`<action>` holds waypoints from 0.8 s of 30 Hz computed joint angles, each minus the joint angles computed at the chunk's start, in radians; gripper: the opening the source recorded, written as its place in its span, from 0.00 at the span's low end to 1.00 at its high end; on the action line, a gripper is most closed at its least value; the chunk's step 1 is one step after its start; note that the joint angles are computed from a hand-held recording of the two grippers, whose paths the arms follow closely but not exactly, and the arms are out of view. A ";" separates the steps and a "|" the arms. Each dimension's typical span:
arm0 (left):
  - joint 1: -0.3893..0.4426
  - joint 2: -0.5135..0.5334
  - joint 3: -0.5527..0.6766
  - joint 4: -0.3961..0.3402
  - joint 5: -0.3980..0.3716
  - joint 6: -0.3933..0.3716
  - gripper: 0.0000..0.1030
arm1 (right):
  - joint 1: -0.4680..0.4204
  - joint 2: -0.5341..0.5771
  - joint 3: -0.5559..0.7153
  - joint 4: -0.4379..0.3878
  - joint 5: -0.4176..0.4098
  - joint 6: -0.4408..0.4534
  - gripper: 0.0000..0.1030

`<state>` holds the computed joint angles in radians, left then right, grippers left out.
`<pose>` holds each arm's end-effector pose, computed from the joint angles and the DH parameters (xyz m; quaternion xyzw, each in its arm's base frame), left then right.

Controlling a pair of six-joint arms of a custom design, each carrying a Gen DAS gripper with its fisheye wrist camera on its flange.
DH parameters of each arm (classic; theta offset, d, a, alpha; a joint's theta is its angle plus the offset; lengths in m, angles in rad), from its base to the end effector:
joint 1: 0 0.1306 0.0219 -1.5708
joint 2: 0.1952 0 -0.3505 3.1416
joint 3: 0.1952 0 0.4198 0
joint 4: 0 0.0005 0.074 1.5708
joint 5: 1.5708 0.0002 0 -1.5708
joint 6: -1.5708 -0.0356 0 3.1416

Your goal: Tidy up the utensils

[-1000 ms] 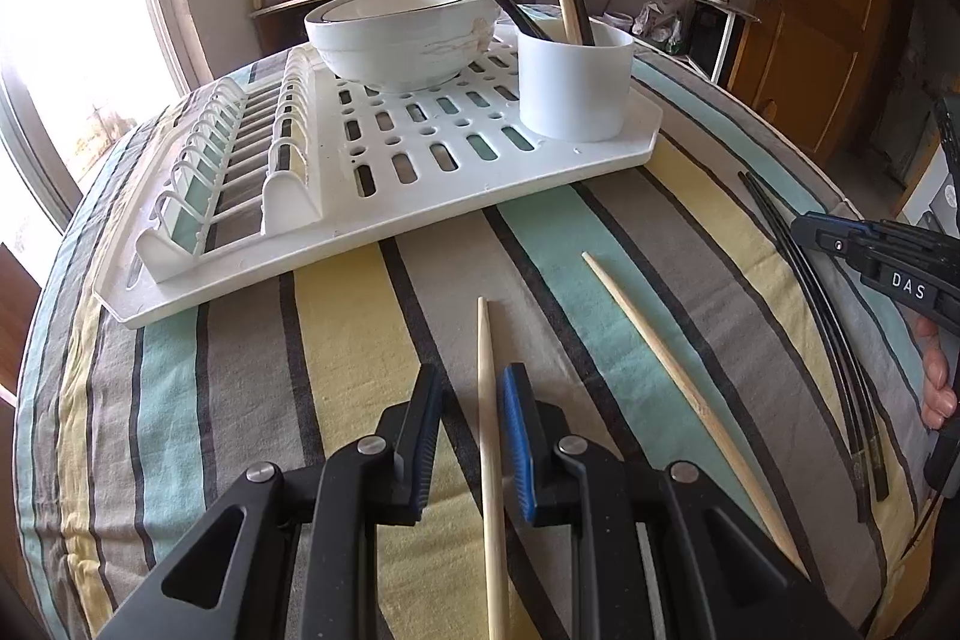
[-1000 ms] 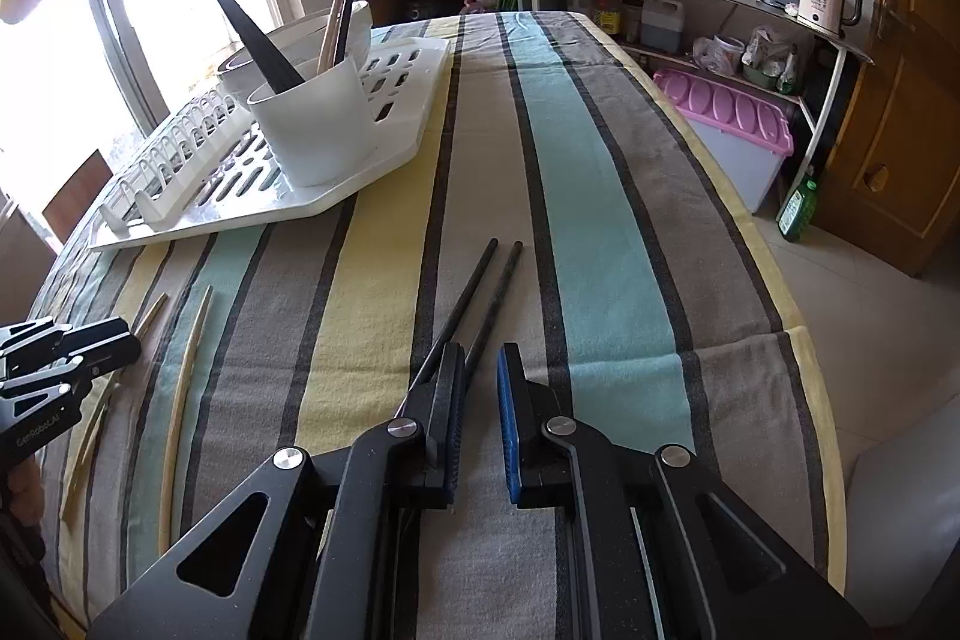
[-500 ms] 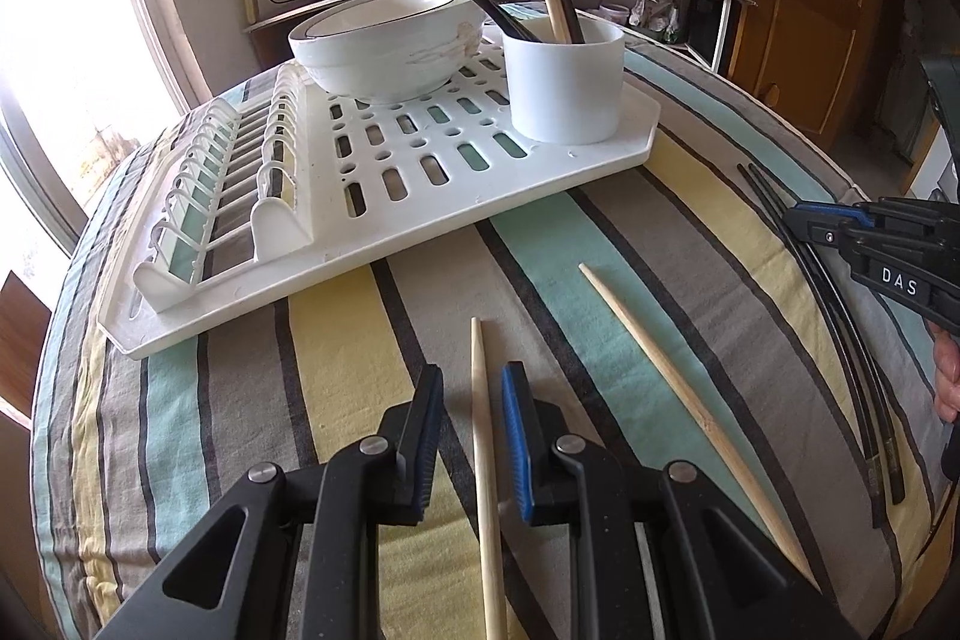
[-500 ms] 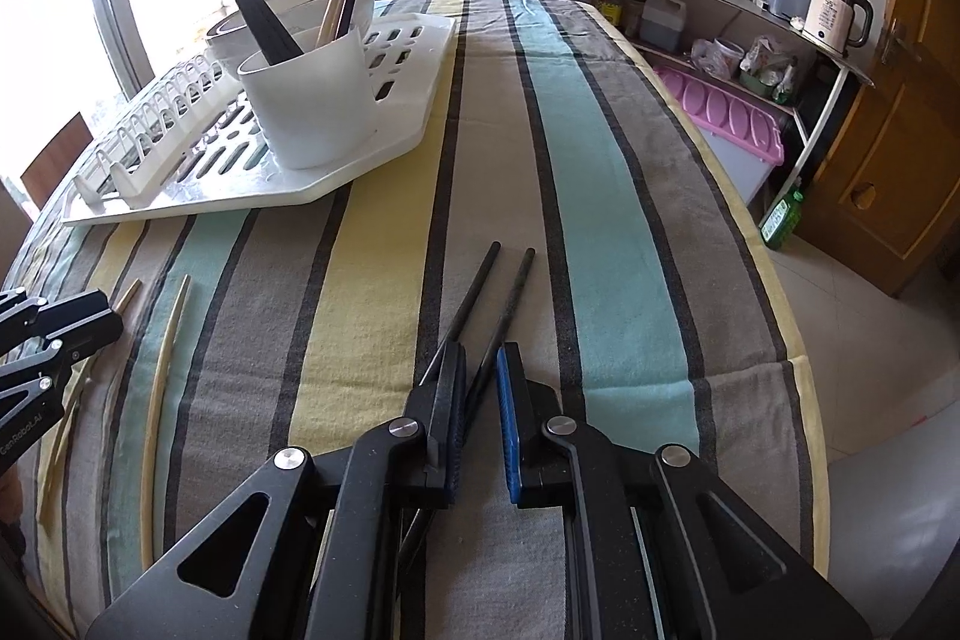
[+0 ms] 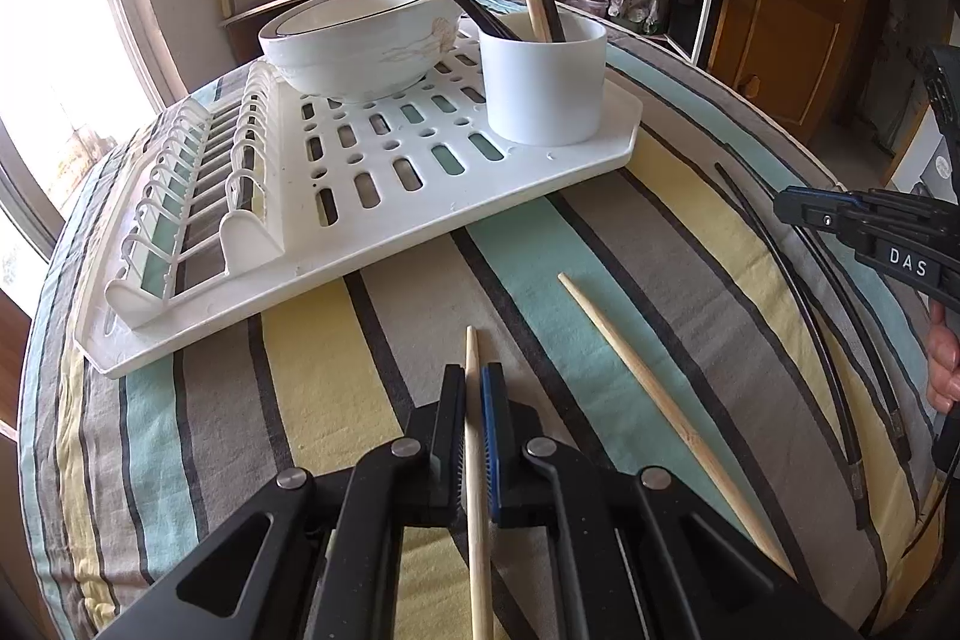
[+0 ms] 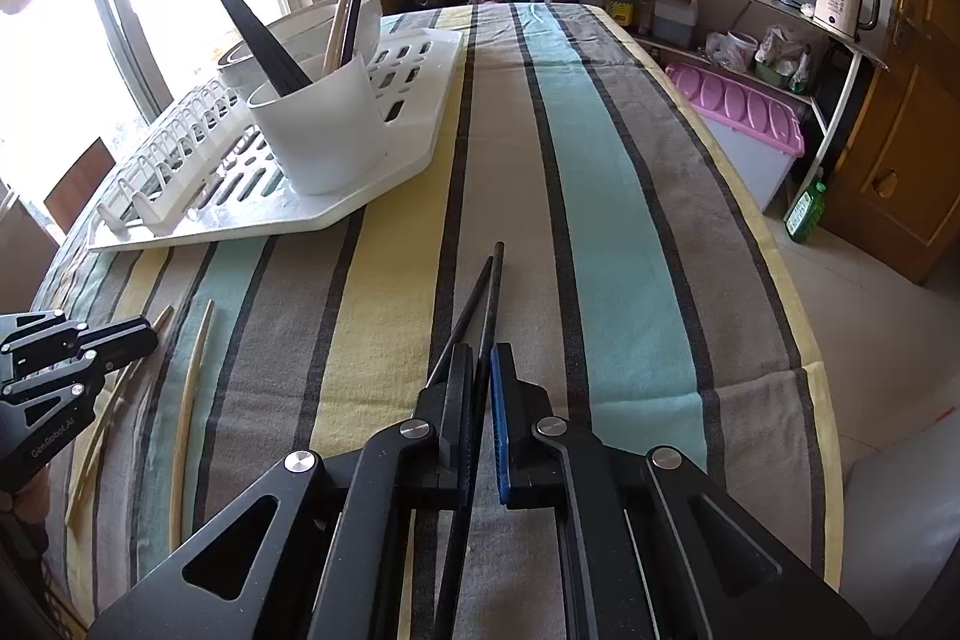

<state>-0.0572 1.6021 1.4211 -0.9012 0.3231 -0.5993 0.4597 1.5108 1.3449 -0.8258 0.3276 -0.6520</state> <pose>0.5624 -0.0440 0.3013 0.3456 0.8940 -0.0865 0.2718 0.4910 0.2297 0.3183 0.1371 0.9367 0.0159 0.3218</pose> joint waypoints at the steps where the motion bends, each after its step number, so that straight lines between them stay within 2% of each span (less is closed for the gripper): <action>1: 0.002 0.000 0.003 -0.005 0.006 0.001 0.05 | 0.001 -0.009 -0.005 0.011 0.004 0.002 0.05; 15: 0.056 -0.095 0.028 0.022 0.154 0.070 0.05 | 0.027 -0.128 -0.044 0.139 0.082 0.048 0.05; 24: 0.106 -0.177 0.030 0.062 0.264 0.130 0.05 | 0.063 -0.191 -0.056 0.199 0.164 0.090 0.05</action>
